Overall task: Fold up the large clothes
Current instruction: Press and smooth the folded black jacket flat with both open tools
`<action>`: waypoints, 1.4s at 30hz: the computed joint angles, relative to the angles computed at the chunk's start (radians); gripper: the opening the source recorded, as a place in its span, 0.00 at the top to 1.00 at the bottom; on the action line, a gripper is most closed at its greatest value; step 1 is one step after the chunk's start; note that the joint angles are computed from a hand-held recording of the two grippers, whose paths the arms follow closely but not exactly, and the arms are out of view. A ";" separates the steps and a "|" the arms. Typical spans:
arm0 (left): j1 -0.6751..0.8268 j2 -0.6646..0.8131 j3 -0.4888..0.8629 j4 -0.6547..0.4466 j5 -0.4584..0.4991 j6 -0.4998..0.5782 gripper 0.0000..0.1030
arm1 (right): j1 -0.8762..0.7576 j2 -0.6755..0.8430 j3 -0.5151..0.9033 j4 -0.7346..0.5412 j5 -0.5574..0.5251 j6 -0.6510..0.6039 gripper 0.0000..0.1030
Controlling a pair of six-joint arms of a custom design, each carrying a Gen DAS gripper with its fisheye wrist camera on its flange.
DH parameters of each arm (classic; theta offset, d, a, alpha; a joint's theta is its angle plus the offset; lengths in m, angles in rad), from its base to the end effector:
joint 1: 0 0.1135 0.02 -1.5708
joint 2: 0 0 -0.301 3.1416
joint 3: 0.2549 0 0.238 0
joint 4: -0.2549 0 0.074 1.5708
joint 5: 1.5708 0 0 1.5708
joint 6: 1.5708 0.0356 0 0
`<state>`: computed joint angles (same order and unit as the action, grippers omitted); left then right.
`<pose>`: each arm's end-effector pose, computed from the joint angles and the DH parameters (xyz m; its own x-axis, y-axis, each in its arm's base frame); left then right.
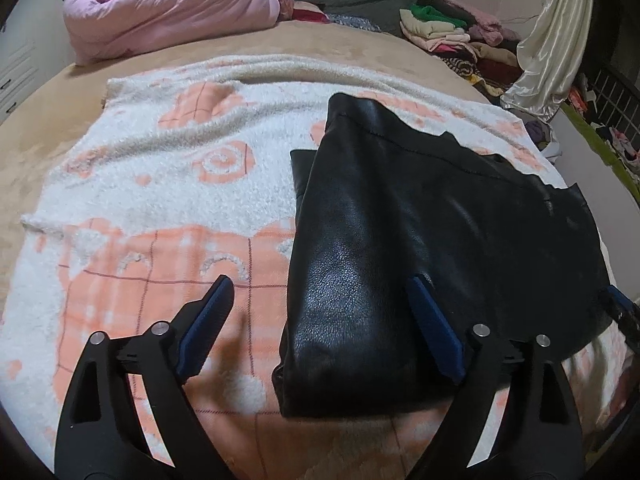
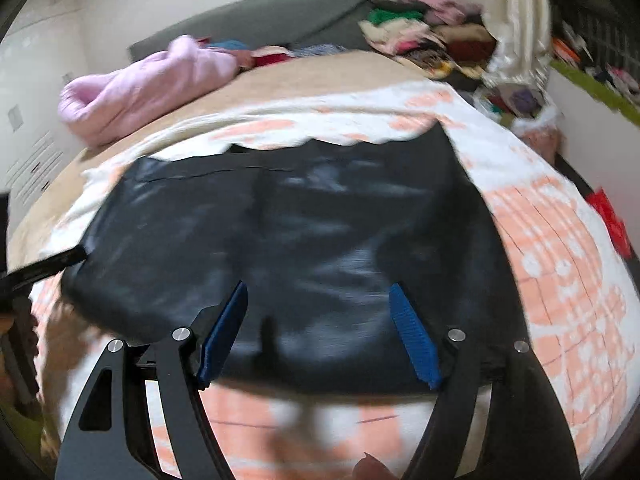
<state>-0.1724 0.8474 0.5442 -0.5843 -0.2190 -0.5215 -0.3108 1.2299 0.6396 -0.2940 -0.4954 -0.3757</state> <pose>0.1266 -0.0142 0.2433 -0.6785 -0.3754 -0.6314 -0.3526 0.9205 -0.1684 0.2059 -0.0484 0.2374 -0.6785 -0.1211 -0.7245 -0.2868 0.9517 0.1095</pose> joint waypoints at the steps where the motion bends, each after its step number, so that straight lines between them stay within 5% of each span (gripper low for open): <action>1: -0.002 -0.007 0.002 -0.007 -0.004 0.000 0.16 | 0.029 -0.024 -0.007 -0.008 0.001 0.004 0.30; 8: 0.028 -0.047 0.029 -0.061 -0.009 0.029 0.10 | 0.225 -0.072 -0.024 -0.023 0.068 0.091 0.41; 20: 0.192 -0.064 0.030 -0.064 0.091 0.142 0.10 | 0.467 -0.008 -0.042 0.045 0.275 0.211 0.42; 33: 0.314 0.208 0.012 0.152 0.285 0.202 0.10 | 0.442 0.093 -0.092 0.150 0.227 0.239 0.42; 35: 0.326 0.251 0.013 0.171 0.309 0.213 0.13 | 0.442 0.087 -0.053 0.092 0.219 0.245 0.43; 40: 0.335 0.249 -0.011 0.206 0.379 0.229 0.40 | 0.416 0.102 0.073 0.063 0.201 0.285 0.59; 42: 0.329 0.244 -0.015 0.210 0.380 0.228 0.41 | 0.427 0.179 0.152 0.068 0.236 0.302 0.66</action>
<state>0.1562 1.0912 0.5295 -0.3744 0.1609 -0.2935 0.1163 1.4086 0.7917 -0.2256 -0.2591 -0.0741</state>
